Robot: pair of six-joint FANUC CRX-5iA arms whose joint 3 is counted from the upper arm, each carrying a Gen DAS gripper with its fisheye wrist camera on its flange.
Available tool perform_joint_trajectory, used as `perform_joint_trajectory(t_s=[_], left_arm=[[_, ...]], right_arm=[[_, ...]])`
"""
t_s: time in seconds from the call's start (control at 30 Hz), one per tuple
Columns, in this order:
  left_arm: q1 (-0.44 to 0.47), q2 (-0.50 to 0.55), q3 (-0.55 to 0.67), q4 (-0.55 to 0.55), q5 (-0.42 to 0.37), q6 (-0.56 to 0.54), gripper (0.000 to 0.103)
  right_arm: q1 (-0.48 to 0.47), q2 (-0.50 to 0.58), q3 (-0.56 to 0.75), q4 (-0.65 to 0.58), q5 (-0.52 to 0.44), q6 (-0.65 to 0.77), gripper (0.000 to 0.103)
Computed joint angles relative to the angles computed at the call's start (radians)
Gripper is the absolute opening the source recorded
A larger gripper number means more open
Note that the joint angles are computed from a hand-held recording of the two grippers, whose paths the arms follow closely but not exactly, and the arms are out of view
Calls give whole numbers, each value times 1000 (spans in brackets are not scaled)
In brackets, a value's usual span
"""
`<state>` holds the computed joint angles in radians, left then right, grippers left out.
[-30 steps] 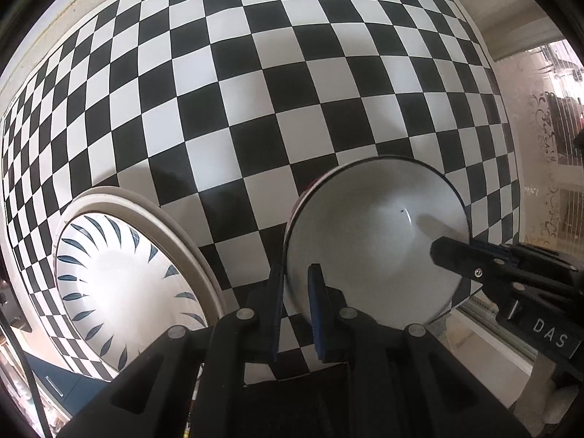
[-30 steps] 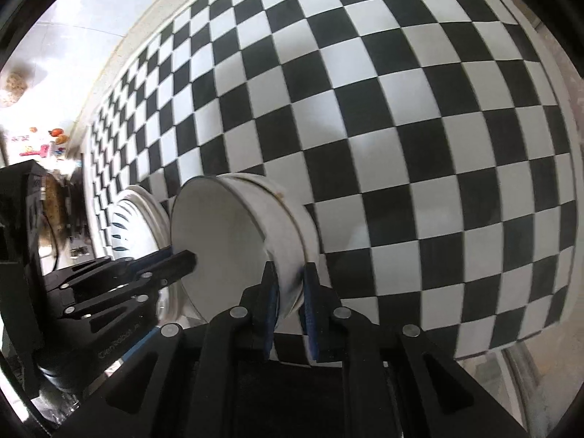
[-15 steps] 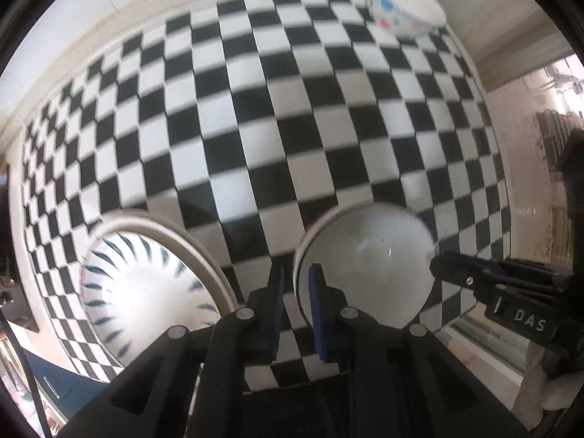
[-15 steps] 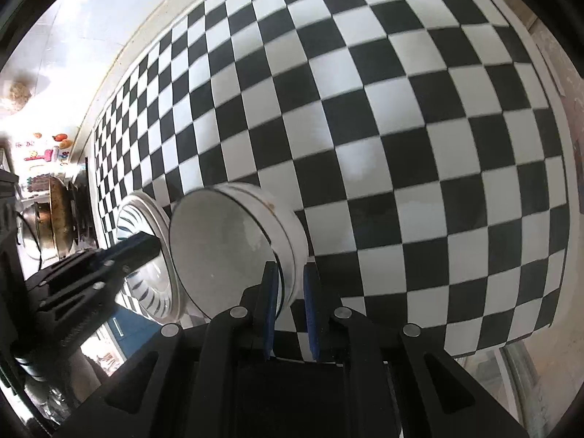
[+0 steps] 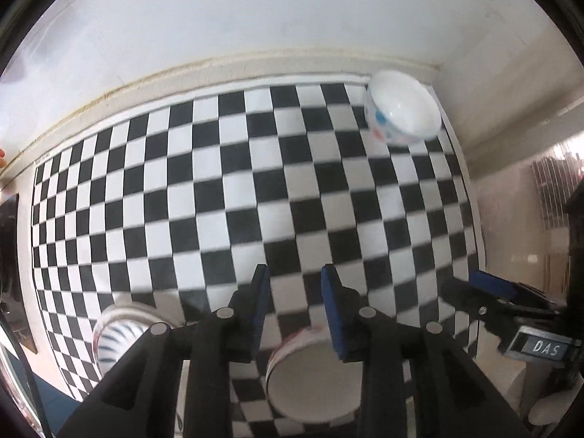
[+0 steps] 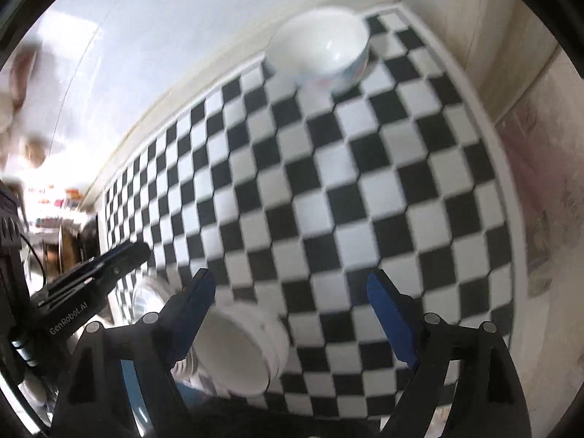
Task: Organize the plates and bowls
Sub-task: 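Open both grippers and release the nested white bowls, then reach both grippers to the blue-dotted bowl and grip its rim, then lift the blue-dotted bowl with both grippers and carry it onto the white bowls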
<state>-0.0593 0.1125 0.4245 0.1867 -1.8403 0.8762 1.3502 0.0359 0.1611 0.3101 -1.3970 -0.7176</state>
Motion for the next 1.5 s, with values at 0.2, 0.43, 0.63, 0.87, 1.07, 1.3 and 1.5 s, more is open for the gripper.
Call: perform_joint_trajectory(t_s=[0.2, 0.43, 0.63, 0.87, 1.07, 1.3, 1.5], left_arm=[[-106, 109, 120, -5, 13, 118, 27], [-220, 258, 275, -5, 13, 227, 27], [-293, 373, 386, -12, 3, 266, 27], [-341, 473, 455, -16, -37, 281, 27], [-354, 529, 483, -16, -64, 282, 27], [-331, 568, 481, 62, -84, 286, 13], [-323, 532, 437, 48, -68, 262, 12]], right_arm=[[-59, -80, -74, 20, -52, 7, 88], [-188, -152, -176, 5, -57, 69, 87], [-280, -197, -274, -27, 44, 92, 87], [-350, -234, -367, -67, 170, 104, 83], [-410, -226, -395, -104, 248, 162, 59], [-481, -169, -352, -182, 260, 285, 13], [-487, -146, -330, -190, 257, 308, 12]])
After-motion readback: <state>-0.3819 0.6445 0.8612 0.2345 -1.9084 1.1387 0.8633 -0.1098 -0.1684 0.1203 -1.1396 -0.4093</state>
